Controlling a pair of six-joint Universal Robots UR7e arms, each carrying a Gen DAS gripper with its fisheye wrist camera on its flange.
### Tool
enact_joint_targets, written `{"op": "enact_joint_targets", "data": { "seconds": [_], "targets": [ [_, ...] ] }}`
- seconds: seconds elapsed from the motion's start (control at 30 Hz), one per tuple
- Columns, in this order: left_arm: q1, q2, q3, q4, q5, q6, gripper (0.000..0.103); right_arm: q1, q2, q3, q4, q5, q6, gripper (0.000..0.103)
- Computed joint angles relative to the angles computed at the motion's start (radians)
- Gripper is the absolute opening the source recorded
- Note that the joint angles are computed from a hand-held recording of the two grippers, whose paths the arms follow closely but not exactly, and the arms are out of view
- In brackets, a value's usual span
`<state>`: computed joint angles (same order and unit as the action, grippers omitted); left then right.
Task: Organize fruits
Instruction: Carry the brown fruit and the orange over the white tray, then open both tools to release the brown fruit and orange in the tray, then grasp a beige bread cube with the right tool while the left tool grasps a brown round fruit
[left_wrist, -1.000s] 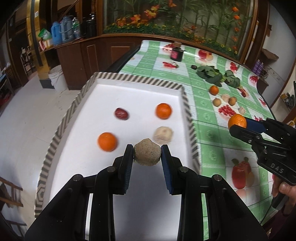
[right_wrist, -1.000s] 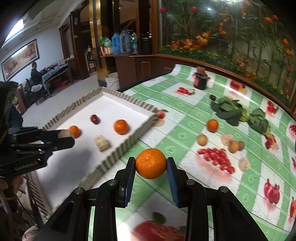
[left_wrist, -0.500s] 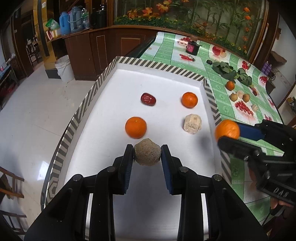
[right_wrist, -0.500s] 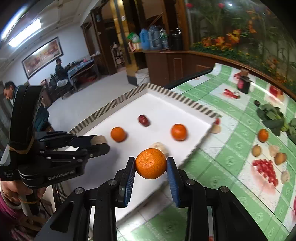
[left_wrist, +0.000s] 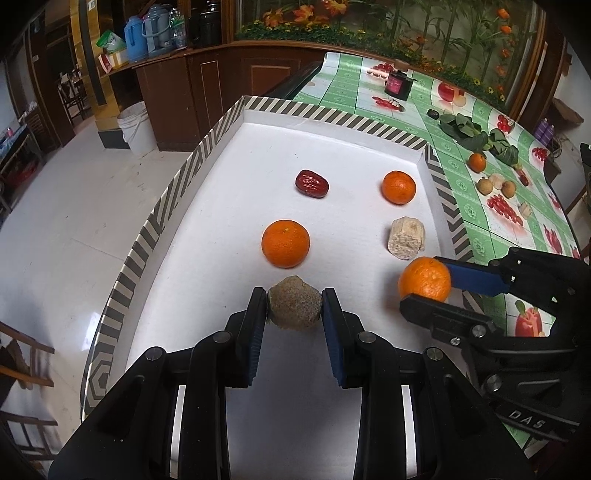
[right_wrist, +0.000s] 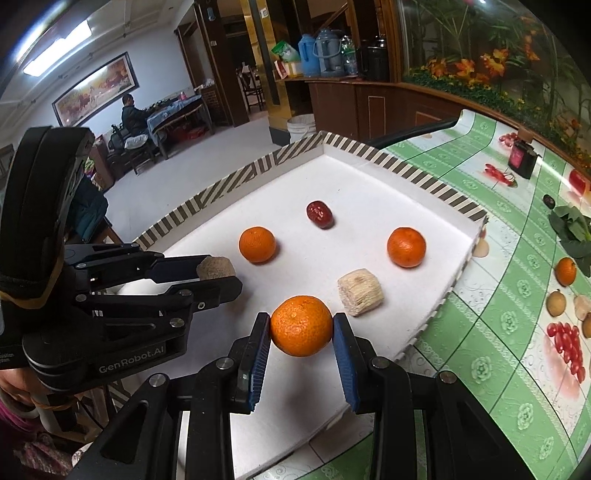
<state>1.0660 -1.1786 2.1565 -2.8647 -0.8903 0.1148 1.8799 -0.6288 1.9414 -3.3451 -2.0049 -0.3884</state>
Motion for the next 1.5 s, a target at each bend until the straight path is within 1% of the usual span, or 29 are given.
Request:
{"op": "enact_joint_targets", "data": {
  "seconds": [0.1, 0.3, 0.37, 0.4, 0.47, 0.5, 0.53, 0.6, 0.7, 0.87, 0.97, 1.17, 1.33, 1.43, 1.5],
  "targets": [
    [0.000, 0.008, -0.003, 0.004, 0.005, -0.009, 0.030, -0.001, 0.011, -0.013, 0.013, -0.003, 0.001, 0.033],
    [0.006, 0.017, -0.013, 0.020, 0.005, -0.026, 0.030, -0.002, 0.031, -0.037, 0.036, -0.034, -0.005, 0.033],
    [0.004, 0.020, -0.012, 0.015, 0.010, -0.021, 0.030, -0.002, 0.039, -0.042, 0.026, -0.039, -0.020, 0.034],
    [0.001, 0.022, -0.010, 0.011, 0.016, -0.016, 0.032, -0.001, 0.041, -0.043, 0.022, -0.044, -0.025, 0.034],
    [0.001, 0.023, -0.008, 0.006, 0.017, -0.016, 0.042, 0.001, 0.040, -0.036, 0.007, -0.043, -0.036, 0.038],
    [0.003, 0.022, -0.009, 0.008, 0.014, -0.021, 0.054, 0.000, 0.036, -0.031, 0.002, -0.044, -0.039, 0.038],
    [0.007, 0.017, -0.012, 0.017, 0.003, -0.032, 0.061, -0.001, 0.031, -0.024, -0.003, -0.043, -0.038, 0.038],
    [0.008, 0.013, -0.011, 0.015, 0.000, -0.039, 0.061, -0.003, 0.014, -0.004, -0.018, -0.039, -0.034, 0.038],
    [-0.003, 0.011, 0.002, -0.013, 0.032, -0.034, 0.061, -0.003, -0.015, 0.034, -0.059, -0.036, -0.033, 0.038],
    [-0.032, 0.001, 0.028, -0.054, 0.043, -0.029, 0.061, -0.022, -0.081, 0.112, -0.140, 0.017, -0.006, 0.038],
    [-0.060, -0.001, 0.045, -0.087, 0.046, -0.019, 0.061, -0.033, -0.112, 0.152, -0.183, 0.009, 0.006, 0.038],
    [-0.103, 0.011, 0.049, -0.086, 0.003, -0.036, 0.061, -0.072, -0.177, 0.238, -0.265, -0.009, 0.029, 0.038],
    [-0.134, 0.044, 0.034, -0.055, -0.059, -0.066, 0.061, -0.135, -0.253, 0.335, -0.341, -0.034, 0.049, 0.038],
    [-0.155, 0.075, 0.020, -0.043, -0.082, -0.071, 0.061, -0.176, -0.297, 0.384, -0.390, -0.062, 0.059, 0.038],
    [-0.169, 0.098, 0.010, -0.038, -0.089, -0.074, 0.061, -0.210, -0.329, 0.409, -0.401, -0.059, 0.070, 0.039]
  ]
}}
